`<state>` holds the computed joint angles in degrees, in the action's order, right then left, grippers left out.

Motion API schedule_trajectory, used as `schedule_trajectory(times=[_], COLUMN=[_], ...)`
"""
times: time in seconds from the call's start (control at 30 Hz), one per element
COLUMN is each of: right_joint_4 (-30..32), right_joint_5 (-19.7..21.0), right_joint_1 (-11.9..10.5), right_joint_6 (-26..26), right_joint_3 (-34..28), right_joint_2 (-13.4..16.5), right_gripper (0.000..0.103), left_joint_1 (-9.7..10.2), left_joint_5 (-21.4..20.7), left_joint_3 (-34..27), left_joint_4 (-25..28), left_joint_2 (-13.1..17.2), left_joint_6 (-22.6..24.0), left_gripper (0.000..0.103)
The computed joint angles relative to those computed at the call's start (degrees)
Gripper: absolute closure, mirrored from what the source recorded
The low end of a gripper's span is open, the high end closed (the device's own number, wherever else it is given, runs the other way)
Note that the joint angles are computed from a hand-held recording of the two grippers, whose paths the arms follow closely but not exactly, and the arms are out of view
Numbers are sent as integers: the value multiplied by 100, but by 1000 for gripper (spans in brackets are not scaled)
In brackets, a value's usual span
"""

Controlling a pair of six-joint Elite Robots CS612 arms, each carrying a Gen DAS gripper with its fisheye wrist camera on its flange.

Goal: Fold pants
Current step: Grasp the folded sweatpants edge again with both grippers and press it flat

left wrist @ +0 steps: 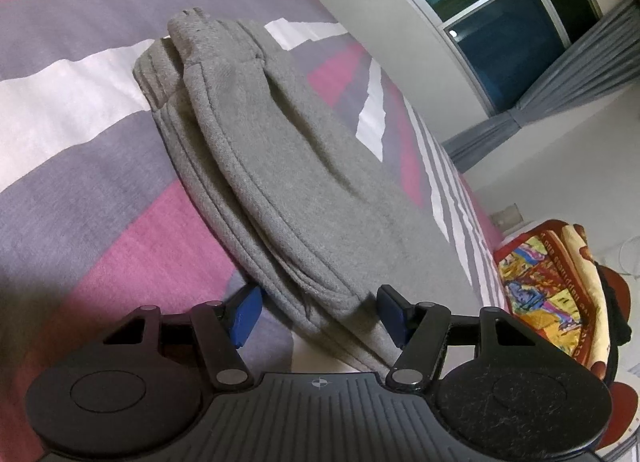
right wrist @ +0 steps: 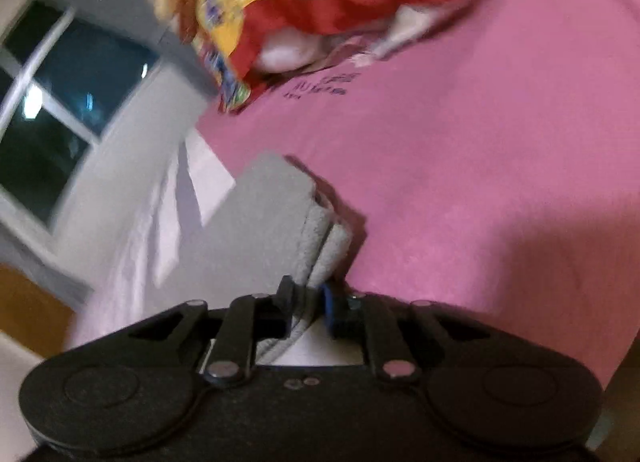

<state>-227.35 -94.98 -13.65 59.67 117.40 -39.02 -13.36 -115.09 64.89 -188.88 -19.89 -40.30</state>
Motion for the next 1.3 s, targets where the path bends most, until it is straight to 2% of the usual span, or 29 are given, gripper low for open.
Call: schedule_trajectory(times=[0.13, 0.3, 0.43, 0.47, 0.5, 0.57, 0.67, 0.7, 0.73, 0.8, 0.83, 0.87, 0.93, 0.97, 1.03, 1.17, 1.3], right_joint_4=[124, 273, 190, 169, 144, 146, 165, 175, 185, 244, 287, 335, 376, 373, 363, 315, 372], right_joint_5=[77, 210, 216, 232, 248, 296, 245, 223, 203, 163, 145, 135, 155, 172, 205, 258, 303], right_joint_1=[-32, -73, -34, -37, -41, -57, -31, -24, -18, -5, 2, 8, 1, -6, -19, -39, -57], right_joint_6=[275, 347, 279, 285, 306, 317, 241, 228, 219, 205, 202, 162, 67, 74, 105, 137, 246], right_joint_3=[-36, -18, 85, 94, 107, 101, 97, 85, 72, 50, 45, 42, 42, 46, 58, 71, 61], right_joint_2=[-68, -127, -165, -160, -156, -153, -151, -145, -138, -144, -158, -175, -188, -189, -193, -183, -197], right_gripper=[73, 72, 72, 73, 73, 73, 73, 73, 72, 72, 72, 72, 72, 72, 72, 72, 72], left_joint_1=[-21, 17, 97, 89, 83, 104, 112, 114, 105, 140, 121, 97, 75, 88, 63, -16, -47], left_joint_5=[211, 639, 776, 953, 1095, 1090, 1011, 990, 1050, 860, 1014, 1143, 1290, 1196, 1314, 1597, 1700], left_joint_3=[95, 112, -165, -199, -240, -380, -644, -733, -770, -854, -843, -869, -1007, -1086, -1012, -904, -936], left_joint_4=[-26, -125, 140, 188, 183, 162, 653, 854, 815, 234, 172, 350, 1312, 1616, 1553, 1482, 1468], left_joint_2=[-96, -158, -77, -81, -76, -25, 40, 65, 90, 171, 155, 154, 176, 197, 167, 106, 133], left_joint_6=[55, 87, 169, 205, 220, 197, 439, 492, 485, 434, 571, 747, 1111, 1280, 1598, 1815, 1917], left_gripper=[39, 39, 40, 47, 61, 63, 64, 85, 97, 97, 97, 97, 97, 96, 95, 95, 95])
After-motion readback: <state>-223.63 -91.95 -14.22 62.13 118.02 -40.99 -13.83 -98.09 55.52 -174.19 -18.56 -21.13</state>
